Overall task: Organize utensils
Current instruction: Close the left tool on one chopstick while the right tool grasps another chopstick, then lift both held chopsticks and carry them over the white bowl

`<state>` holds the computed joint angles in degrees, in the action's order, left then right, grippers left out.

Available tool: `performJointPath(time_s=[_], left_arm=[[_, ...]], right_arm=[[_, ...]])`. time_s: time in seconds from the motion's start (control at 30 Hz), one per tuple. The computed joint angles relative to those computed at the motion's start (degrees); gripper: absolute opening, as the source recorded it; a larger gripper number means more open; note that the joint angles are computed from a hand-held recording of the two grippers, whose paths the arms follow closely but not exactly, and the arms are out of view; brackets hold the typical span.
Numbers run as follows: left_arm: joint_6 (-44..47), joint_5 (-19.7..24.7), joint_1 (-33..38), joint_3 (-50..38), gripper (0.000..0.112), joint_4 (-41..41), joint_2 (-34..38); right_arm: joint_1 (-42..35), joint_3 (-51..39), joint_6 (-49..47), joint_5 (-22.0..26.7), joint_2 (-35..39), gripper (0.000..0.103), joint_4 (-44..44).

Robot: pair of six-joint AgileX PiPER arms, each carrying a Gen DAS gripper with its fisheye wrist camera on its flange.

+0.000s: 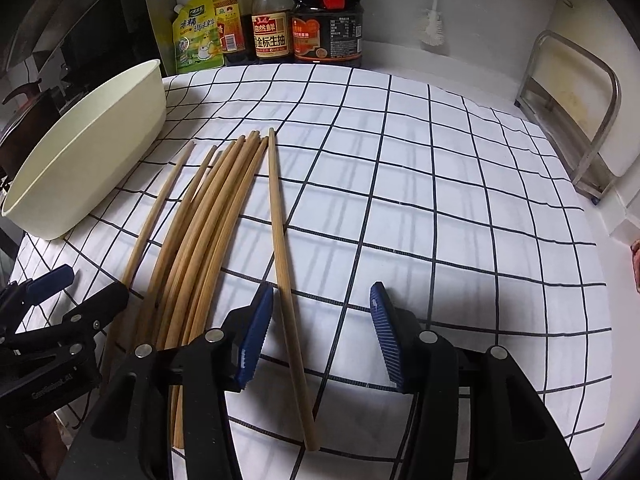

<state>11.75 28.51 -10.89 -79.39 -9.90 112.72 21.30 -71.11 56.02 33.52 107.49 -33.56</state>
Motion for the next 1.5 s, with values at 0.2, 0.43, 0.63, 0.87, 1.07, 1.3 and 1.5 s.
performJointPath(time_s=[0.2,0.43,0.63,0.87,1.07,1.3,1.5], left_arm=[[-5.65,-0.63,-1.41,-1.34,0.087,5.59,1.45],[-5.89,-0.8,-2.25,-1.87,0.081,5.88,1.85],[-1.55,-1.84,-2.36,-0.62,0.055,2.75,0.88],[3.1,-0.75,-1.39,-0.54,0.008,-2.01,0.42],[8.09,2.46,0.08,-1.66,0.007,-7.38,0.43],[15.76,4.67,1.68,-0.89,0.007,-14.17,-2.59],[23.02,8.94,3.73,-2.2,0.007,-21.04,-4.28]], right_arm=[[-0.21,-0.7,-0.91,0.13,0.67,0.048,0.09],[0.66,-2.09,-0.64,0.3,2.01,0.048,-2.09],[2.11,-2.58,-3.05,-0.36,2.48,0.019,-2.17],[1.81,-1.86,-3.91,-2.31,1.86,0.007,-0.02],[0.56,-0.04,-4.36,-4.92,0.58,0.007,2.87],[0.52,1.88,1.36,-5.53,-2.04,0.007,1.55],[2.04,1.44,7.64,-3.69,-5.24,0.007,-1.03]])
